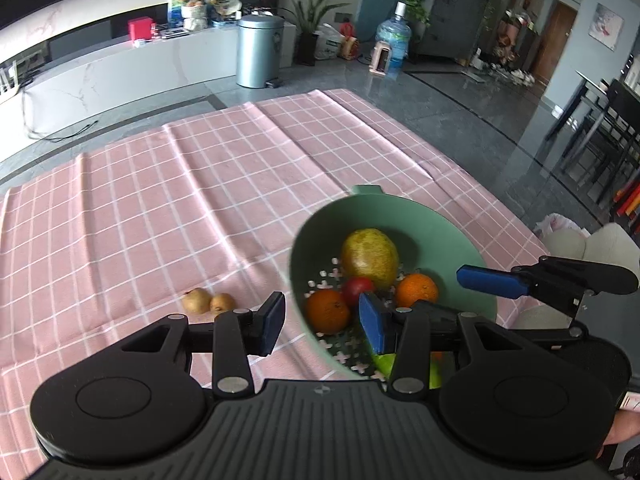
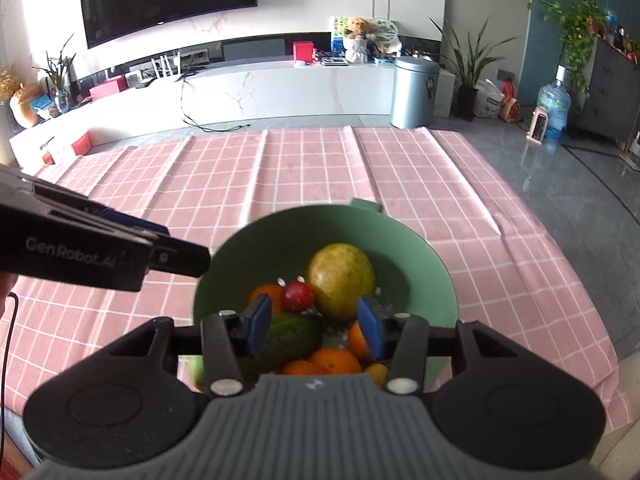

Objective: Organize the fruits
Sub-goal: 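Move both tools back toward the last two small brown pears, then grasp one small pear with the left tool while the right grasps the other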

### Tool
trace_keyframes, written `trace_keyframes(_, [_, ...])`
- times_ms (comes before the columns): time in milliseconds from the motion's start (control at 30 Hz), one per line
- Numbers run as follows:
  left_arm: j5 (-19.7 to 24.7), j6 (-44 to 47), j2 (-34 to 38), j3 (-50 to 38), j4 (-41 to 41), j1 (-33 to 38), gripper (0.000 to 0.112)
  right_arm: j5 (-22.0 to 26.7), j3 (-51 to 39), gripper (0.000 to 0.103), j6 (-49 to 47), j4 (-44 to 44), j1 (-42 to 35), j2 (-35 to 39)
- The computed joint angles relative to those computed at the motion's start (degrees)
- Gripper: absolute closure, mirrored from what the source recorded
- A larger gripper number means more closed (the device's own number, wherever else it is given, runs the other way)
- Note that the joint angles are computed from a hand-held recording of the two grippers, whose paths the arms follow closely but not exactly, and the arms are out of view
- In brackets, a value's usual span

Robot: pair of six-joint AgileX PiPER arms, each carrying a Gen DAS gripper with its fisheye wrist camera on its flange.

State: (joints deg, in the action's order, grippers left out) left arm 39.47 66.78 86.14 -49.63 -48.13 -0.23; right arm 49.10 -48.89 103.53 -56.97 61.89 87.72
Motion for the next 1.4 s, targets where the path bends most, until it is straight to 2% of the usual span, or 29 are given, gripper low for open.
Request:
trace_keyframes(200, [-0.3,3.8,-0.5,1.2,-3.7,7.1,0.061,-1.3,-4.6,0.050,-4.4,-0.5,-0.5,2.0])
trace_keyframes(267, [-1.4,6.4,-0.4,2.0,-5.6,8.7,0.051,-2.2,-6.1,0.049,-6.0,-0.4,-0.9,2.8])
trace_keyframes(333, [-2.8,12.0,-0.4,3.9,-10.9,11.1,0.045,-3.1,-8.1,0.044,-8.2,0.3,-1.6,3.8])
trace_keyframes(533, [0.2,12.9,4.6,1.9,-11.7,16.4,0.045,-7.8,-12.8,0.044,-19.3,5.3,-5.4,5.6])
trace_keyframes(633, [3.2,15.6,7.2,0.5,-12.0,19.1,0.047,-12.6,-14.4,0.045,-27.1,8.5,-8.1,6.0])
trace_keyframes(700, [5.7,15.7,9.8,-1.4,-11.0,19.9,0.051,-13.3,-16.6,0.046,-33.5,10.9,-9.1,7.3])
trace_keyframes(767, [4.5,17.0,10.8,-1.5,-10.8,19.5,0.055,-13.6,-18.2,0.047,-38.9,11.7,-9.5,8.6])
trace_keyframes(833, [1.7,19.9,11.0,-0.6,-11.5,18.4,0.057,-15.0,-20.0,0.057,-46.8,14.9,-10.8,10.0])
trace_keyframes(933, [-0.6,24.9,11.6,0.7,-13.7,17.5,0.059,-16.8,-22.7,0.062,-58.4,21.8,-13.4,12.6])
trace_keyframes(1033, [0.6,28.2,13.8,-0.3,-15.2,17.0,0.060,-15.2,-26.6,0.074,-70.4,31.5,-16.6,16.0])
trace_keyframes(1100, [0.6,30.2,15.0,-0.8,-16.3,16.5,0.061,-14.4,-29.3,0.076,-79.7,39.4,-19.2,18.1])
trace_keyframes(1200, [-0.6,31.5,16.9,-2.7,-16.2,14.9,0.064,-11.6,-34.4,0.078,-89.1,45.3,-21.3,22.5])
trace_keyframes(1300, [-1.4,32.9,18.7,-5.5,-14.9,13.5,0.068,-6.2,-41.4,0.083,-99.1,52.8,-23.4,27.6])
trace_keyframes(1400, [0.6,33.3,21.2,-8.8,-13.9,13.5,0.070,-2.3,-47.1,0.083,-104.7,57.4,-24.9,32.3])
